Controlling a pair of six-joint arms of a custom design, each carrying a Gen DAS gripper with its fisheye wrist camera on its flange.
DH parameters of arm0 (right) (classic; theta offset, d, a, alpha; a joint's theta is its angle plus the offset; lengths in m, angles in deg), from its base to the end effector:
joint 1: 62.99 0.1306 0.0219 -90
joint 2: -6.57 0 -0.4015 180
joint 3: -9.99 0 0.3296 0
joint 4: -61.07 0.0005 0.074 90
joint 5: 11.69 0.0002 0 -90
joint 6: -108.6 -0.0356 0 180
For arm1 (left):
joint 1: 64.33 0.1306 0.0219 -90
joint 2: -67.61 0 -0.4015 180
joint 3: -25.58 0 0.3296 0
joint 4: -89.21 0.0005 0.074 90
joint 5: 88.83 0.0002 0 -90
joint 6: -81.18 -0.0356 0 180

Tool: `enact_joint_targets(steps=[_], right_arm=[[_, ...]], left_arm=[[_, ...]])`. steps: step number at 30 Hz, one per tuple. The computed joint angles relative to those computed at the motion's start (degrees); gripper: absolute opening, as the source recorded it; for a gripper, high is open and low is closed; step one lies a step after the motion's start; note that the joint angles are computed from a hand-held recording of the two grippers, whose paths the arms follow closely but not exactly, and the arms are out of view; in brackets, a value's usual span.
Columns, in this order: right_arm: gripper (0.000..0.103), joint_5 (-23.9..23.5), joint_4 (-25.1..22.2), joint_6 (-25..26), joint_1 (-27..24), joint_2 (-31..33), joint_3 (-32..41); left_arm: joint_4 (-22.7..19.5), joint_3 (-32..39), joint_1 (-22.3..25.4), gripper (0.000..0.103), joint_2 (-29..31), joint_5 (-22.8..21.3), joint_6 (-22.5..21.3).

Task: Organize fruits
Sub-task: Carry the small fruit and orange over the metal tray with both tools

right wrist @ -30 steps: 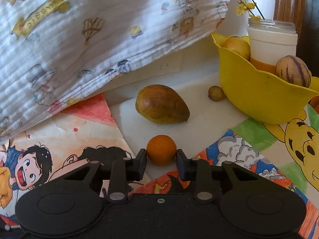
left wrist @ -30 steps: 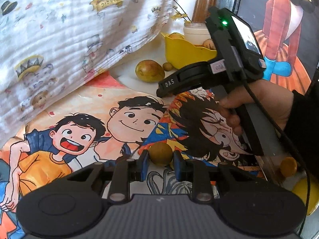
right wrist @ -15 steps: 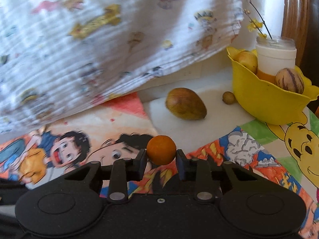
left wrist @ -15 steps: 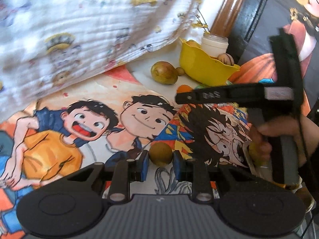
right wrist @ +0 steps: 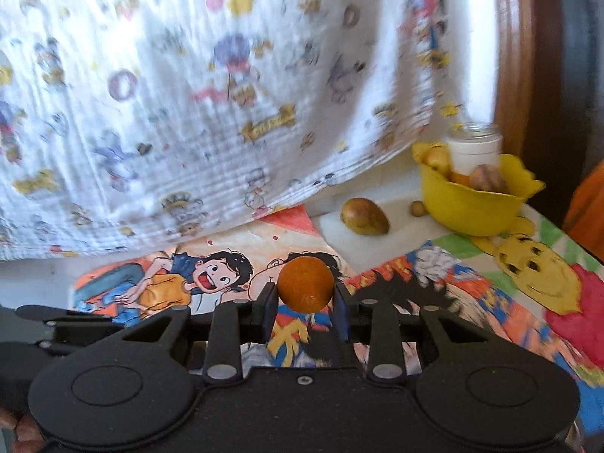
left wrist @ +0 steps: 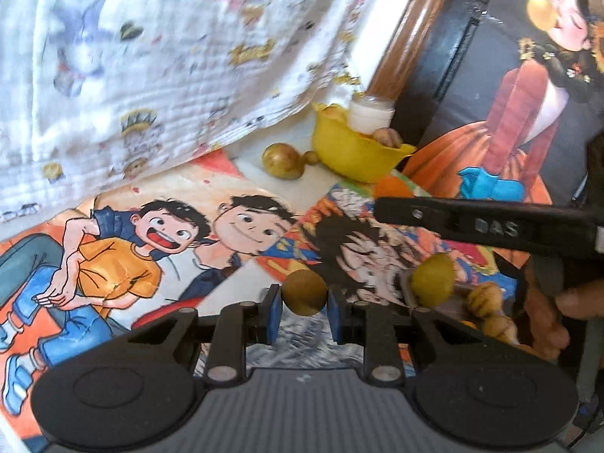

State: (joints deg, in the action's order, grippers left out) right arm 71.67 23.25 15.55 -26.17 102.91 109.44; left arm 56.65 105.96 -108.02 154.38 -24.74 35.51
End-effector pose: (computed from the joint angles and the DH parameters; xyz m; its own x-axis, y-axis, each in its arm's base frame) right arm 0.3862 0.2936 0.4851 -0.4909 -0.3015 -0.8174 -0.6462 0.7553 0.1095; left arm 0.3063 -0.2717 0.4280 -0.5876 -0.3079 -0.7483 -0.0490 0.9366 -0.3470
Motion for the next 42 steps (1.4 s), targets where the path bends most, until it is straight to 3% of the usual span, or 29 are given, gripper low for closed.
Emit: enact_joint_targets(steps=[12,20,29,42], right_arm=[[0.033,5.4,0.9,-5.2,-3.3,-20.1,-20.0],[0.033,13.3,0.8,-6.4,-3.1,-29.3,-31.1],[0.034,13.7,4.1,-11.2,-4.4,-30.5,-37.7],[0.034,16.9,7.4,-9.5,-4.5,-28.9,-40.2]], left_arm=[[-6.1,7.1,-11.6,0.028,1.9,-6.9,2.2],[-8.1,9.9,-16.7,0.028,5.4,-5.8,3.4],[-7.5,11.1,-18.3,0.028,9.2,-1.3,3.5],[-8.1,12.4,-17.0,0.028,12.7,2.5,3.5]])
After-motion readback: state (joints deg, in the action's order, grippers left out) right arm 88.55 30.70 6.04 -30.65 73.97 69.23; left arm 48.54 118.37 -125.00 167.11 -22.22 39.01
